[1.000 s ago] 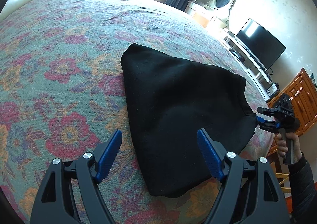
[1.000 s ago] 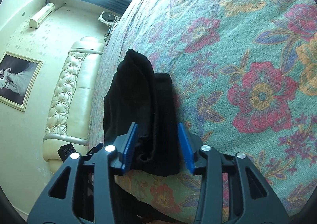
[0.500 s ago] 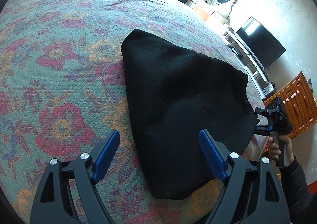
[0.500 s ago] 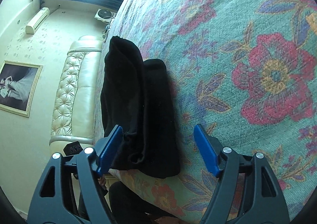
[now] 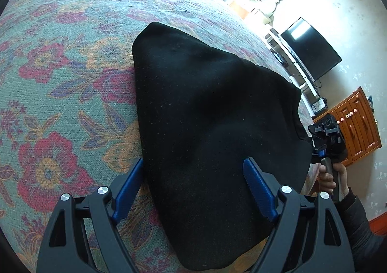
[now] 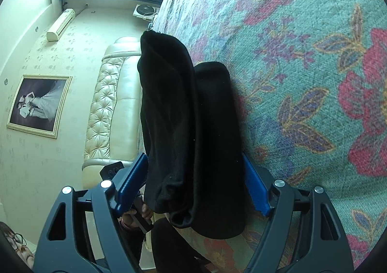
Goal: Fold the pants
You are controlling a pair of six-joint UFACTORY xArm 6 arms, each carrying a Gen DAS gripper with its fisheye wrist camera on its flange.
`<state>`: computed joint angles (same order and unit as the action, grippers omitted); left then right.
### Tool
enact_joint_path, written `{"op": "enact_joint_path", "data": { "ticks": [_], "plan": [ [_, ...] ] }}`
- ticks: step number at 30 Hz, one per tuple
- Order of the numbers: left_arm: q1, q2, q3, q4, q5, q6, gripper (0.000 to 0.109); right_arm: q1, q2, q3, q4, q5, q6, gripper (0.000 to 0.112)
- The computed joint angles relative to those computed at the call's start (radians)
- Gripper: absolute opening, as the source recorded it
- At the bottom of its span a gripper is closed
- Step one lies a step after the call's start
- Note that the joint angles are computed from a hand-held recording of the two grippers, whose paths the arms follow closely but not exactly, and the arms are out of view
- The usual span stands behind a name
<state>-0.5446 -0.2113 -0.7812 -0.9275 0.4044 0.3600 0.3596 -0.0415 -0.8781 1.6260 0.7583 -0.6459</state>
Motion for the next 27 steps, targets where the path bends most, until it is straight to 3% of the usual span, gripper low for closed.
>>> {"op": "enact_joint_path", "data": {
  "ticks": [12,20,24,25,27],
  "plan": [
    [0.041,0.069,-0.064,-0.361,0.092,0.236,0.087,0.078,0.06,-0.092,-0.124,-0.086,0.043,0.08],
    [0.13,0.068,-0.057,-0.493,0.254,0.427,0.089,0.108,0.06,-0.092,-0.174,-0.151,0.078,0.059],
    [0.123,0.071,-0.069,-0.509,0.248,0.418,0.089,0.119,0.051,-0.079,-0.181,-0.187,0.073,0.053],
    [0.111,0.073,-0.074,-0.491,0.234,0.411,0.087,0.127,0.049,-0.076,-0.19,-0.201,0.077,0.05],
    [0.084,0.081,-0.084,-0.397,0.189,0.344,0.061,0.153,0.041,-0.07,-0.22,-0.25,0.093,0.047]
  ]
}}
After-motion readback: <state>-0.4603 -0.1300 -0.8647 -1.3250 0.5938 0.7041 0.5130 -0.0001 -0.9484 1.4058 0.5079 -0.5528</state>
